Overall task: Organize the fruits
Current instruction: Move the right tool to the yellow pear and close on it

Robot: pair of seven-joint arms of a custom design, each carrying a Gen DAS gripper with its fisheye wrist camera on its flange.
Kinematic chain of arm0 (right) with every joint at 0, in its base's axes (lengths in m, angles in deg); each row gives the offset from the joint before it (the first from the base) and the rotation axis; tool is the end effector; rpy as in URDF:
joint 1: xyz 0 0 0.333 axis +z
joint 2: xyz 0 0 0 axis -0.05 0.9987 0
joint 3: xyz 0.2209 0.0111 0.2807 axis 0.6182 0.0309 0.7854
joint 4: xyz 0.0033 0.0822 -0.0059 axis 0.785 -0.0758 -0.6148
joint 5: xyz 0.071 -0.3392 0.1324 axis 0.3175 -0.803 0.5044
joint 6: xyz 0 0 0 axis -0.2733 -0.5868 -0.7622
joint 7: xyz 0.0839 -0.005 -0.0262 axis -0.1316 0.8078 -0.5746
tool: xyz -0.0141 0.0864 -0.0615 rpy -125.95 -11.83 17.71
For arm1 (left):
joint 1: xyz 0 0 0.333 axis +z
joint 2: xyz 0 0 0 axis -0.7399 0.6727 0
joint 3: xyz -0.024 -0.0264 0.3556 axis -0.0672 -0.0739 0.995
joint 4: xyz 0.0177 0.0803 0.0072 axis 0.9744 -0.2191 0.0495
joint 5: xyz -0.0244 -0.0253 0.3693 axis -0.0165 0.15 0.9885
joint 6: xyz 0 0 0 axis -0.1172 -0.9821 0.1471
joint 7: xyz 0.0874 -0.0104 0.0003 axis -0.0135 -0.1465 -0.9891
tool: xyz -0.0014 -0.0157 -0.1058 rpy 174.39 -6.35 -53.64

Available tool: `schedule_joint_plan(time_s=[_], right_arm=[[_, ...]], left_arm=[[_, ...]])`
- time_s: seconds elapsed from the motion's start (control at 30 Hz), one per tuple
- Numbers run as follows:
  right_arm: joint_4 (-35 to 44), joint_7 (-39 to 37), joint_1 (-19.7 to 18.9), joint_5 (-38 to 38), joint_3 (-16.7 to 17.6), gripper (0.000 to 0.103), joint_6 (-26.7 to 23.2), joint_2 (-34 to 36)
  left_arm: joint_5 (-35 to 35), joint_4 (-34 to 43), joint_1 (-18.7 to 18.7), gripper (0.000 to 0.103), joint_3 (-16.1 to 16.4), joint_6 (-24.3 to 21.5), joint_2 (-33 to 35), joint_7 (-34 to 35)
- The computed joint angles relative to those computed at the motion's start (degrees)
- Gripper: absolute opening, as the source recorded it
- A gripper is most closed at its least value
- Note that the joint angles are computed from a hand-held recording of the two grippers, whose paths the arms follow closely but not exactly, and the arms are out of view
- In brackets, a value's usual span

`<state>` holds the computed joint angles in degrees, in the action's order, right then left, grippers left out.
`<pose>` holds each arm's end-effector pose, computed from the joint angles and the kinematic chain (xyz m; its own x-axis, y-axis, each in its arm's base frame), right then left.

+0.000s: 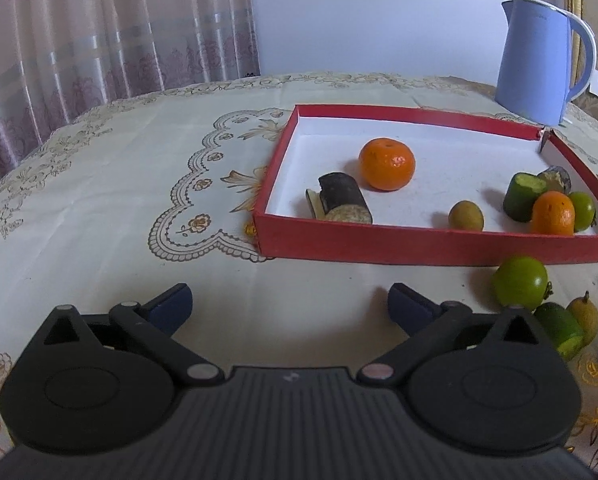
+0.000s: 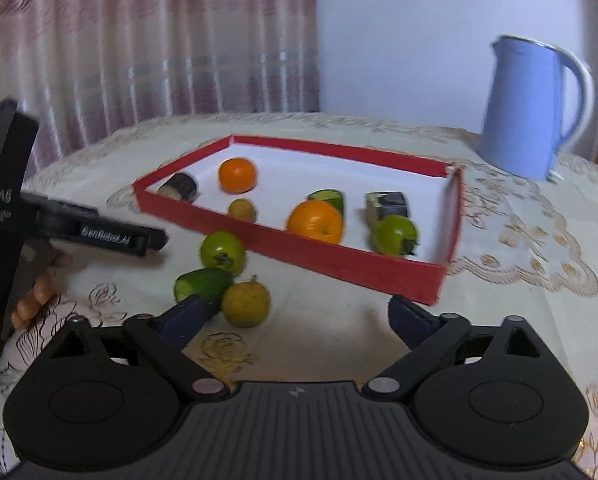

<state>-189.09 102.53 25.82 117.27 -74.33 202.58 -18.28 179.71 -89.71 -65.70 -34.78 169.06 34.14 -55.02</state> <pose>0.4842 0.2489 0.3569 0.1625 -0.9861 -0.0339 -0.5807 -0.0678 -0.8113 0.5843 -0.3077 0.3485 -0.2005 -0.9768 -0.0749 -0.6115 0.1846 -0.7694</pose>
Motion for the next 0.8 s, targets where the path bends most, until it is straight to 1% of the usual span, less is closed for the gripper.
schedule_joint_plan(time_s=[0.03, 0.07, 0.1, 0.17, 0.27, 0.3, 0.33, 0.37, 0.4, 0.43, 0.47, 0.5, 0.57, 0.63, 0.7, 0.8], right_arm=[[1.1, -2.3, 1.4, 2.2, -1.0, 0.090, -0.5, 0.5], [2.2, -4.7, 2.7, 4.4, -1.9, 0.089, -0.8, 1.0], [2.7, -5.8, 2.9, 4.9, -2.0, 0.089, -1.0, 1.4], [2.8, -4.6, 1.8, 3.6, -1.0, 0.089, -0.5, 1.6], [2.9, -4.8, 1.2, 2.0, -0.6, 0.088, 0.0, 2.0], [2.9, -5.1, 1.3, 2.0, -0.7, 0.085, 0.1, 2.0], [2.7, -5.4, 1.3, 2.1, -0.7, 0.079, 0.1, 1.8], [2.3, -5.8, 1.4, 2.3, -0.7, 0.076, 0.0, 1.4], [2.3, -7.3, 2.2, 3.9, -1.3, 0.073, -0.4, 1.2], [2.5, -8.5, 2.7, 5.4, -1.8, 0.073, -0.8, 1.1], [2.6, -8.9, 2.8, 6.4, -1.8, 0.073, -0.9, 1.2], [3.1, -9.2, 2.8, 7.3, -1.9, 0.070, -1.5, 1.4], [5.1, -12.6, 4.2, 10.7, -3.1, 0.068, -3.1, 2.2], [7.2, -15.8, 5.8, 14.0, -4.0, 0.067, -2.8, 3.2], [8.2, -17.2, 5.7, 14.5, -3.5, 0.066, -2.9, 3.8], [10.0, -20.6, 6.5, 16.5, -3.7, 0.065, -1.1, 5.2]], left_arm=[[-0.2, 0.0, 0.1, 0.103, 0.0, 0.2, 0.1, 0.0], [-0.6, 0.1, 0.2, 0.103, -0.1, 0.5, 0.1, 0.1], [-1.2, 0.1, 0.4, 0.103, -0.1, 0.8, 0.1, 0.3], [-1.7, 0.1, 0.4, 0.103, 0.1, 1.3, 0.2, 0.4], [-1.8, 0.1, 0.2, 0.103, 0.4, 1.3, 0.2, 0.4], [-1.8, 0.1, 0.2, 0.103, 0.5, 1.4, 0.2, 0.4], [-1.9, 0.2, 0.2, 0.103, 0.5, 1.4, 0.2, 0.5], [-2.1, 0.3, 0.2, 0.103, 0.5, 1.5, 0.3, 0.6], [-2.1, 0.2, 0.1, 0.103, 0.5, 1.5, 0.3, 0.5], [-2.2, 0.2, 0.1, 0.103, 0.6, 1.5, 0.3, 0.6], [-2.2, 0.3, 0.1, 0.103, 0.6, 1.5, 0.3, 0.5], [-2.2, 0.3, 0.1, 0.103, 0.6, 1.5, 0.3, 0.5], [-2.2, 0.4, 0.0, 0.103, 0.7, 1.5, 0.4, 0.6], [-2.1, 0.3, 0.0, 0.103, 0.7, 1.5, 0.3, 0.4], [-2.2, 0.3, 0.0, 0.103, 0.7, 1.6, 0.3, 0.4], [-2.1, 0.2, -0.1, 0.103, 0.7, 1.5, 0.3, 0.3]])
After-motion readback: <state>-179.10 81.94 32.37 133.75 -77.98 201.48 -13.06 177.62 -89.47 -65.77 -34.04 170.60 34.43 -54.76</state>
